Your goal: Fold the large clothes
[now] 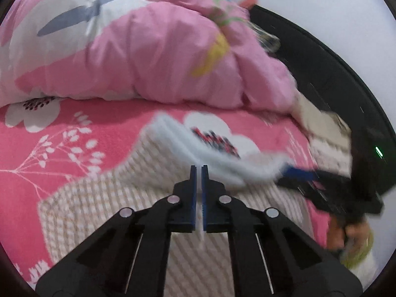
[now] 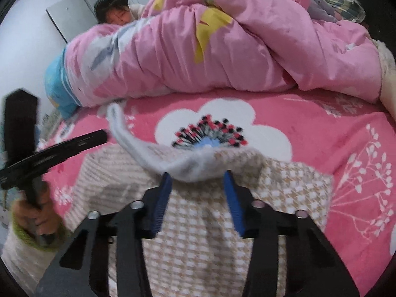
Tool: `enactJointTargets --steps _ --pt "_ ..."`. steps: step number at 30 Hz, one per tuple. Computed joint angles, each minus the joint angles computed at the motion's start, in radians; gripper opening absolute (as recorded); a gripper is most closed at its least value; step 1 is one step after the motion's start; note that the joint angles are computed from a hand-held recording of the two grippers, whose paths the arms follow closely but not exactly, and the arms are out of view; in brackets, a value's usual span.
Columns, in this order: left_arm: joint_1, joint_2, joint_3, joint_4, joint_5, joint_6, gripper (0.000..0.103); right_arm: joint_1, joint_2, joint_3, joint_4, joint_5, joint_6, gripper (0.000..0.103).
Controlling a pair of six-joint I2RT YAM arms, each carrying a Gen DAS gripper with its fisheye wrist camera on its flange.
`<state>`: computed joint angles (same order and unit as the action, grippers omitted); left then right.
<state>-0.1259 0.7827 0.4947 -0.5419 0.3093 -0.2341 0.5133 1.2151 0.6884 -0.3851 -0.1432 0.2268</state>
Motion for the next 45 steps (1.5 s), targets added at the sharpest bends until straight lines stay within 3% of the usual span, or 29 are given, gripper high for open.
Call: enactJointTargets --steps 3,5,9,12,16,18,21,23,25,28,33,35,38,40,42,45 --pt "-0.094 -0.074 -0.043 -0.065 -0.057 -0.022 0.000 0.043 0.006 -0.036 -0.007 0.101 -0.018 0.034" --pt "-0.108 -0.083 -0.073 -0.089 -0.064 -0.039 0.000 0.042 -0.011 -0.052 -0.020 0.105 -0.020 0.034" --pt "0.125 -0.088 -0.072 -0.080 0.070 0.021 0.000 0.036 -0.116 -0.029 -0.060 0.101 -0.027 0.034" --pt "0.338 0.012 -0.016 -0.015 0.211 0.022 0.016 0.047 -0.085 0.069 -0.065 0.122 -0.025 0.034" --pt "0.429 0.100 0.010 0.044 0.287 -0.039 0.018 0.023 0.152 0.267 -0.026 -0.026 0.019 0.034" --pt "0.457 0.109 -0.004 0.046 0.317 -0.044 0.018 0.000 0.320 0.377 -0.006 -0.162 0.086 0.034" --pt "0.479 0.116 -0.025 0.025 0.321 -0.003 0.018 -0.018 0.555 0.513 -0.028 -0.401 0.165 0.034" --pt "0.572 0.104 -0.043 -0.041 0.395 0.078 0.018 0.011 0.608 0.519 -0.047 -0.528 0.117 0.034" --pt "0.671 0.096 -0.042 -0.114 0.463 0.176 0.018 0.085 0.569 0.463 -0.081 -0.500 -0.028 0.034" --pt "0.763 0.102 -0.026 -0.185 0.516 0.292 0.018 0.161 0.528 0.371 -0.093 -0.414 -0.117 0.034" --pt "0.642 0.161 -0.049 -0.114 0.541 0.215 0.018 0.236 0.438 0.207 0.032 -0.277 -0.097 0.033" --pt "0.496 0.148 -0.088 -0.033 0.470 0.118 0.018 0.266 0.387 0.177 0.023 -0.226 -0.080 0.033" --pt "0.285 0.140 -0.150 0.065 0.277 0.017 0.017 0.265 0.279 0.129 -0.059 -0.191 -0.104 0.033" --pt "0.223 0.079 -0.186 0.082 0.193 0.003 0.012 0.191 0.150 0.076 -0.105 -0.204 -0.126 0.044" --pt "0.225 0.034 -0.205 0.070 0.186 0.012 0.012 0.061 -0.021 0.003 -0.123 -0.239 -0.150 0.067" --pt "0.249 -0.007 -0.226 0.054 0.212 0.025 0.012 -0.159 -0.086 -0.016 -0.165 -0.290 -0.165 0.067"
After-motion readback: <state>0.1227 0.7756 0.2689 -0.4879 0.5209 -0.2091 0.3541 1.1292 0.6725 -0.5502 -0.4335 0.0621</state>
